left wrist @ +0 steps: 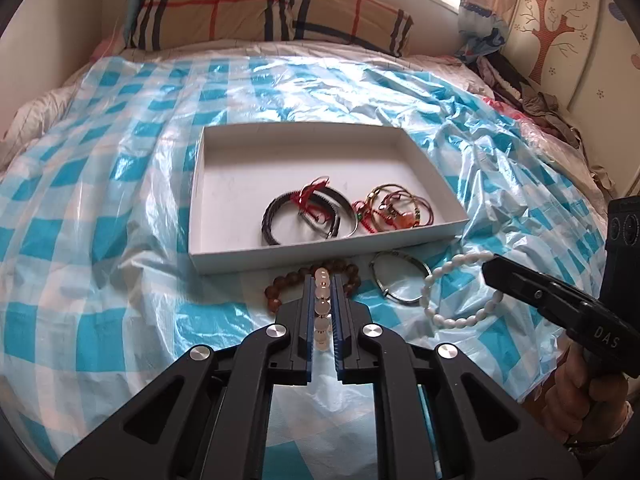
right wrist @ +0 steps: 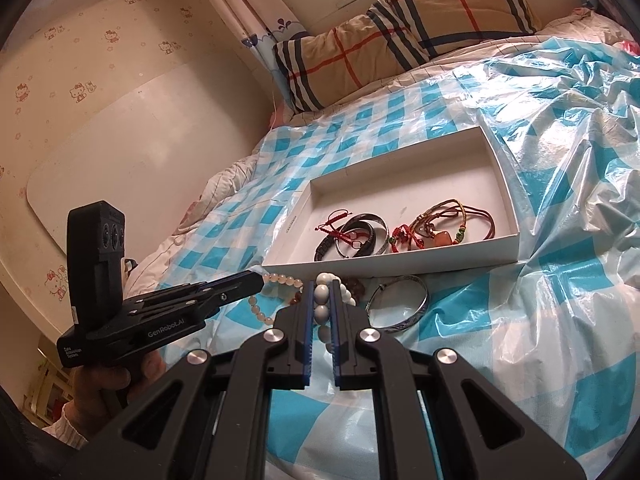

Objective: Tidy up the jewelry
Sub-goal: 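Carry the pink and white bead bracelets toward the white box with both tools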

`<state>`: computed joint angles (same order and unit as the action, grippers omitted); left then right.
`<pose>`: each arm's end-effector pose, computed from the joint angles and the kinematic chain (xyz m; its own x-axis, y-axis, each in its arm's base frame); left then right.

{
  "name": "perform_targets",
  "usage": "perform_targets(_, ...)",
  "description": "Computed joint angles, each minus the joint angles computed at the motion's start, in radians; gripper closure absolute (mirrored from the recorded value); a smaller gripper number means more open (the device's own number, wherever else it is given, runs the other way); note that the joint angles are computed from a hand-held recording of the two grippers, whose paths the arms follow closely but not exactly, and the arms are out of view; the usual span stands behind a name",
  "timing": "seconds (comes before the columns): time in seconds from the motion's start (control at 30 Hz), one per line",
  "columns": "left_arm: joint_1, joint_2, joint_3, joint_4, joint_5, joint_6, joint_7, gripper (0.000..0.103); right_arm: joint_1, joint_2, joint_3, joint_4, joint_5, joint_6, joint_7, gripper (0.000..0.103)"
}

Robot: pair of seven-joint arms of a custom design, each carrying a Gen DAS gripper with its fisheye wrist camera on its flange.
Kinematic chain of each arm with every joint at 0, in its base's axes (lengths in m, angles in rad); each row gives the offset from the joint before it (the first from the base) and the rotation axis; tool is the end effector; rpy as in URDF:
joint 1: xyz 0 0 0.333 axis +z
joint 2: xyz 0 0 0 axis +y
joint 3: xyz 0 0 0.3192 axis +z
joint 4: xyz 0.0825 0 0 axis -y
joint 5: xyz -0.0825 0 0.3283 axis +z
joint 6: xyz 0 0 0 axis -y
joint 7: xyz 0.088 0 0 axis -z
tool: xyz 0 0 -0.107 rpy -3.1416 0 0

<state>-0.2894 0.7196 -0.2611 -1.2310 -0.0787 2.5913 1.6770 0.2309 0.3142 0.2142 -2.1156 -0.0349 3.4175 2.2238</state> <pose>0.6644 -0.3276 0.4510 -0.5099 -0.8416 0.1783 -0.7278 0.3115 -0.6109 0.5372 0.2466 0.4349 0.0476 -0.8381 -0.5434 -0.6696 0.3769 -0.6400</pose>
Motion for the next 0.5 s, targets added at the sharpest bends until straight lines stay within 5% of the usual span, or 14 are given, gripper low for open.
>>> perform_targets(0.23, -0.005, 0.046, 0.02, 0.049, 0.019, -0.119, -0.019, 0.095, 0.054, -0.007, -0.069, -0.032, 0.068, -0.094, -0.005, 0.095)
perform_targets(0.33, -0.011, 0.074, 0.022, 0.094, 0.028, -0.17, -0.015, 0.094, 0.032, -0.006, -0.048, -0.041, 0.091, -0.119, -0.008, 0.095)
perform_targets(0.5, -0.019, 0.089, 0.028, 0.121, 0.036, -0.184, -0.014, 0.072, -0.017, 0.002, 0.006, -0.037, 0.107, -0.134, -0.032, 0.095)
